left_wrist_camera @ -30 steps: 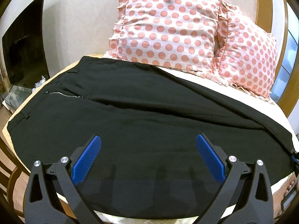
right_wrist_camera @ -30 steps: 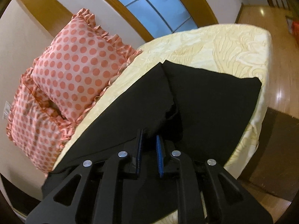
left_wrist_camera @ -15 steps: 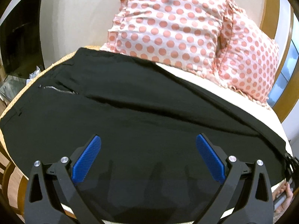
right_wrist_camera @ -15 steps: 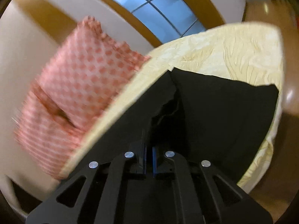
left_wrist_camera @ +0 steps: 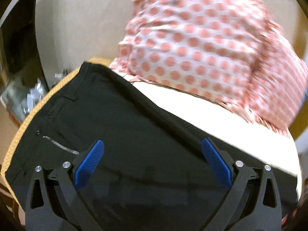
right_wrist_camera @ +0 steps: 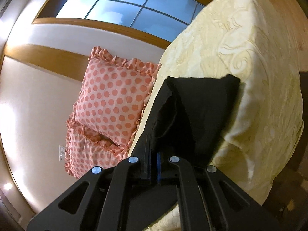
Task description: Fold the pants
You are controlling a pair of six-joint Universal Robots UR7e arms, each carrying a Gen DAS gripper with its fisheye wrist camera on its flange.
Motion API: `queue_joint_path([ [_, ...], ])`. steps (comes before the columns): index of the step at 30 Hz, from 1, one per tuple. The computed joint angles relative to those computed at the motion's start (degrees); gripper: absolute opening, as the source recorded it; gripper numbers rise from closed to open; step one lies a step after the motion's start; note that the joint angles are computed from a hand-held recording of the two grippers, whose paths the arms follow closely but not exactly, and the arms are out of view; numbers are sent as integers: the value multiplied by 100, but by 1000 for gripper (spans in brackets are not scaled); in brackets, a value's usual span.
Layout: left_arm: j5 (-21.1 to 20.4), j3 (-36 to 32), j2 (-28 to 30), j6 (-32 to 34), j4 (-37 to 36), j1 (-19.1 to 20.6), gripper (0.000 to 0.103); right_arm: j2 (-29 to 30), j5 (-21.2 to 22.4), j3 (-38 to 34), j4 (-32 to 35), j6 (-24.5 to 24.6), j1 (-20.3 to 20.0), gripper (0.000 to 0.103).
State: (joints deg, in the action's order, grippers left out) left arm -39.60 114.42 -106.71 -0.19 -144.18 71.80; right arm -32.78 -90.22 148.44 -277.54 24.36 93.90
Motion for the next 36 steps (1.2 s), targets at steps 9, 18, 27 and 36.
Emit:
queue_joint_path([
  [9, -1006, -1780, 1461, -1049, 894, 1164, 78, -389, -249, -111, 548, -261, 167, 4],
  [18, -340, -2875, 2433, -1141, 1044, 1434, 65, -576, -452, -146, 905, -427, 219, 4],
  [27, -1304, -2703, 1875, -1646, 1060, 1857, 9, -894, -465, -222, 1333, -581, 202, 4],
  [36, -467, -452, -1081, -700, 431, 379, 8, -1715, -702, -354, 1895, -988, 553, 4],
])
